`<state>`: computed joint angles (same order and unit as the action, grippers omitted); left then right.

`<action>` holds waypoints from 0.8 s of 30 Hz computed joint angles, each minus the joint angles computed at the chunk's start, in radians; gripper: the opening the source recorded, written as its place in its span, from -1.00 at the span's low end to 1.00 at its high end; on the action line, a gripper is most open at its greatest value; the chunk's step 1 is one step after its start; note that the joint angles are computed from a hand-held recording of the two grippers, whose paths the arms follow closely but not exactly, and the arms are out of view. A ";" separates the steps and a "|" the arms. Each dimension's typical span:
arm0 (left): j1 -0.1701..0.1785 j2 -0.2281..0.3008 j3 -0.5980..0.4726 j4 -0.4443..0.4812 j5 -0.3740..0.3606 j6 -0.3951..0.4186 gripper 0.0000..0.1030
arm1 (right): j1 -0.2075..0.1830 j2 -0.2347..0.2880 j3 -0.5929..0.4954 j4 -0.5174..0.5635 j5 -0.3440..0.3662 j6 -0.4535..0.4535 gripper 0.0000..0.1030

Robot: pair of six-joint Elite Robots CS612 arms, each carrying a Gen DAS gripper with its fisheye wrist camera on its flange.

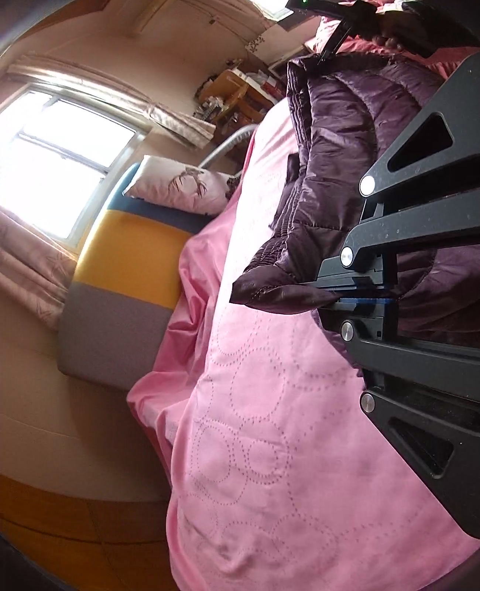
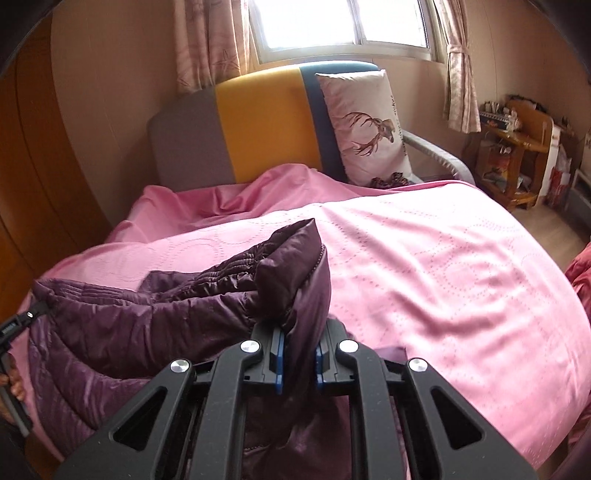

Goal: Fold large clothes

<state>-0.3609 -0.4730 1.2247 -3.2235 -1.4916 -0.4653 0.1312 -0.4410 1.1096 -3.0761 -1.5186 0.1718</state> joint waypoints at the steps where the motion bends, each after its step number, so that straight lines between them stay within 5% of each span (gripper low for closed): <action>1: 0.001 0.015 -0.027 0.032 0.007 -0.009 -0.97 | 0.002 0.019 -0.030 0.028 -0.016 0.000 -0.80; 8: 0.006 0.102 -0.157 0.251 0.017 -0.047 -0.97 | 0.010 0.128 -0.186 0.176 -0.091 0.014 -0.68; 17: -0.008 0.134 -0.177 0.266 0.058 -0.033 -0.97 | 0.002 0.200 -0.285 0.263 -0.074 0.063 -0.56; 24: -0.004 0.121 -0.169 0.293 0.049 -0.056 -0.89 | 0.005 0.193 -0.285 0.294 -0.091 0.068 -0.43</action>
